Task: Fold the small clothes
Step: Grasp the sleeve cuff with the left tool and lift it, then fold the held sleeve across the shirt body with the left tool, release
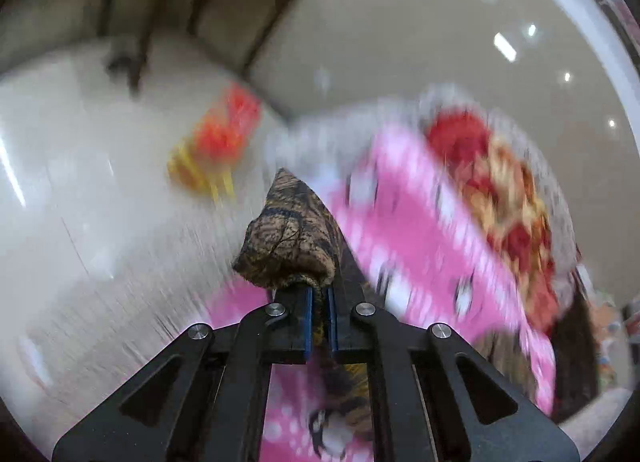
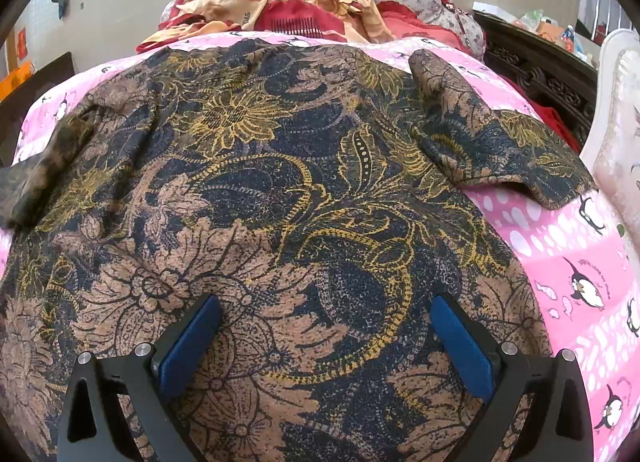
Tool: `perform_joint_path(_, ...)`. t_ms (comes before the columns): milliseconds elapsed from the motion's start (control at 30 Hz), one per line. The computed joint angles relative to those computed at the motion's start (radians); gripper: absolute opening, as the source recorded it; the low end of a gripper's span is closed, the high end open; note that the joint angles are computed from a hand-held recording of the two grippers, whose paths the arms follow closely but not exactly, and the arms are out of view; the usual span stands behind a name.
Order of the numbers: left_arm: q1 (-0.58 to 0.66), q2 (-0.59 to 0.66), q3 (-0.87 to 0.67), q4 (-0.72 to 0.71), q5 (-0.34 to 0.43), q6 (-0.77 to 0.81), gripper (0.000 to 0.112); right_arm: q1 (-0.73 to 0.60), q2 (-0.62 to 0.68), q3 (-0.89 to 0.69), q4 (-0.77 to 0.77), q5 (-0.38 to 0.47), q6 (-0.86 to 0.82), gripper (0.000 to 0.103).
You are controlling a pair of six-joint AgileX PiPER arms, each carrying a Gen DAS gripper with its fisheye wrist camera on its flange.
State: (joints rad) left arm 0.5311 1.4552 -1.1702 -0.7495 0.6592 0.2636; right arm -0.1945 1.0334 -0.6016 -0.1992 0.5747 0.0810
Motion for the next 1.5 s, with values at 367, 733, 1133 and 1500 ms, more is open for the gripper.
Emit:
perform_joint_path(367, -0.297, -0.099, -0.123, 0.103, -0.016, -0.029, 0.004, -0.011, -0.006, 0.001, 0.022, -0.001, -0.024, 0.103)
perform_joint_path(733, -1.183, 0.375, -0.281, 0.404, -0.172, -0.265, 0.005, -0.12, -0.03, 0.003, 0.249, 0.0, -0.257, 0.103)
perform_joint_path(1133, -1.227, 0.047, 0.179, 0.698, -0.298, -0.406, 0.049, -0.385, 0.145, -0.314, 0.925, 0.308, -0.827, 0.103)
perform_joint_path(1500, -1.157, 0.029, 0.289, 0.793, -0.352, -0.647, 0.05, -0.356, 0.544, -0.415, 1.219, 0.427, -1.119, 0.053)
